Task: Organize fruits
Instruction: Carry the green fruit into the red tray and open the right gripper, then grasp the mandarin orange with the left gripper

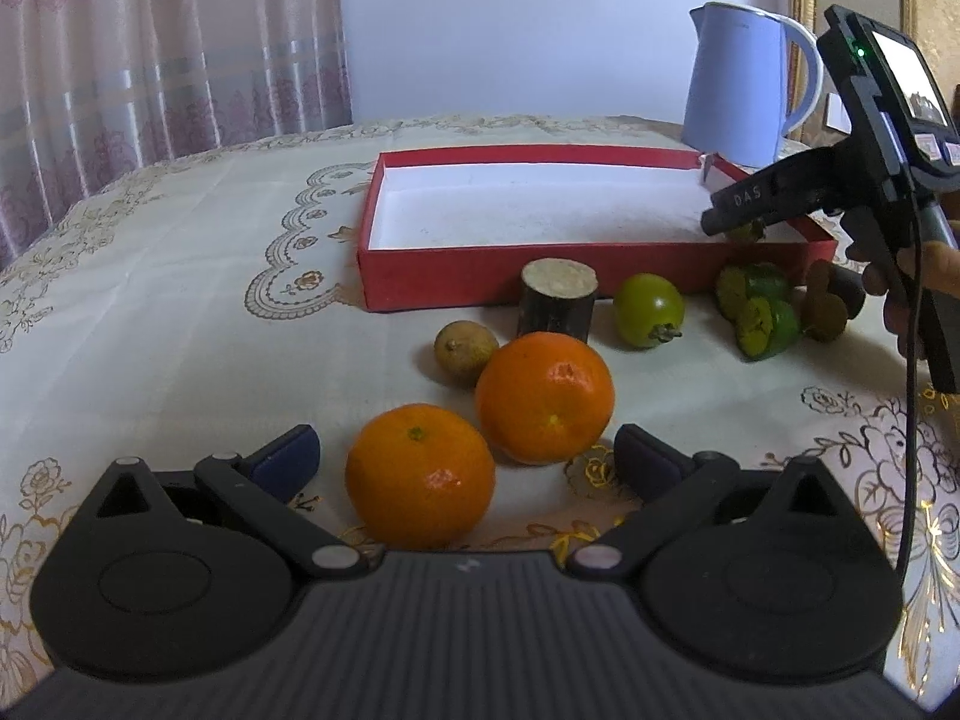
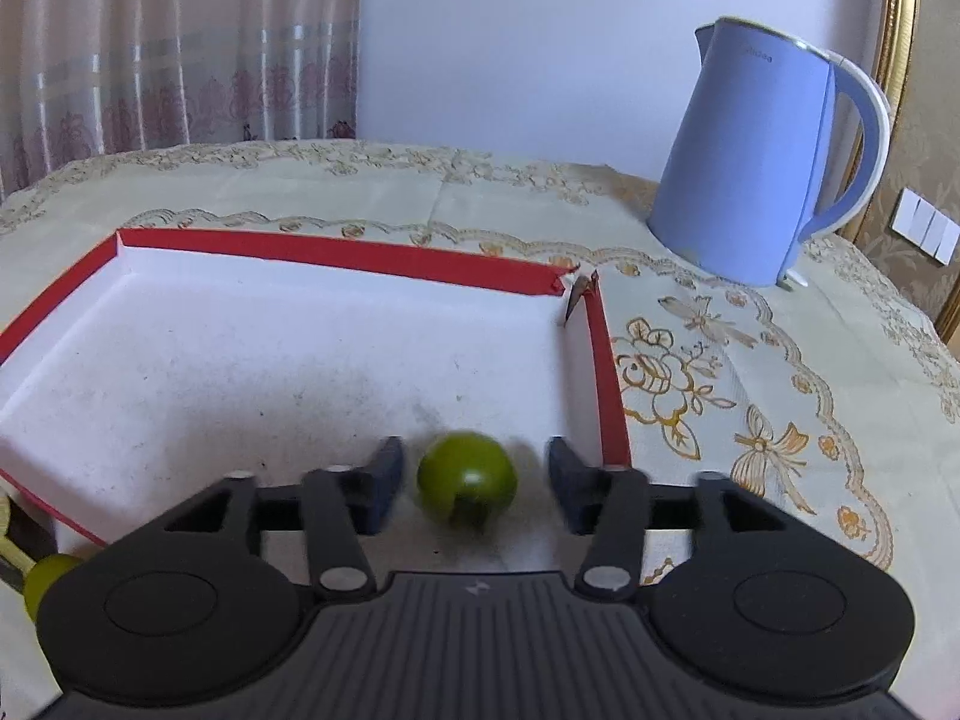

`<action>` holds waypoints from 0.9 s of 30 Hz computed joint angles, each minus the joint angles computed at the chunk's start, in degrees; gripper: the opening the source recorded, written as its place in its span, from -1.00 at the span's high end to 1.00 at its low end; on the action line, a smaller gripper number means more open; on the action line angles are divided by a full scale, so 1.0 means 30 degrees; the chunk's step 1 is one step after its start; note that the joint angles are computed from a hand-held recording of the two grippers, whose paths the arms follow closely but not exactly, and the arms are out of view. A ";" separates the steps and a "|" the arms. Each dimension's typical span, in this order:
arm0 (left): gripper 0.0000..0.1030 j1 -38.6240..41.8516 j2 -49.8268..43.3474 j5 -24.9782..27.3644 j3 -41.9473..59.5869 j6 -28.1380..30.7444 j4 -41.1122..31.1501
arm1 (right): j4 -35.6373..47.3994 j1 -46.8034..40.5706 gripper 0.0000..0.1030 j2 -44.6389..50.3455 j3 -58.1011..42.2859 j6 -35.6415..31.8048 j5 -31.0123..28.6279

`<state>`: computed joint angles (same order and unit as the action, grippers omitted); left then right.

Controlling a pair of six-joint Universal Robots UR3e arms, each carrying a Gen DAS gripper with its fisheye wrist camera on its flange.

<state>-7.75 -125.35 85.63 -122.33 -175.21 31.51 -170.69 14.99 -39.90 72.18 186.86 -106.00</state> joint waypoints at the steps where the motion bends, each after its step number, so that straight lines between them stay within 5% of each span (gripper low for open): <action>1: -1.00 0.0047 -0.0013 -0.0054 -0.0018 0.0046 0.0034 | -0.0317 0.0028 -0.39 -0.0170 0.0320 0.0038 -0.0120; 8: -1.00 0.0212 -0.0010 -0.0308 -0.0219 0.0100 0.0345 | -0.3705 -0.0139 -0.43 -0.2529 0.4688 0.0845 0.0352; 11: -1.00 0.0295 -0.0004 -0.0447 -0.0021 0.0044 -0.0028 | -0.6681 0.0190 -0.65 -0.3417 0.7554 0.1037 -0.0751; 19: -1.00 0.0166 -0.0109 -0.0239 0.0101 0.0074 -0.0012 | -1.1705 -0.0092 -0.65 -0.5442 1.3935 0.2955 -0.1852; 27: -1.00 0.0003 -0.0048 0.0172 0.0164 -0.0232 -0.0171 | -1.3916 0.1178 -0.66 -0.5263 1.6005 0.3032 -0.2538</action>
<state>-7.74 -125.50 86.15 -121.84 -175.91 30.99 -212.44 18.53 -55.69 120.19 195.96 -113.62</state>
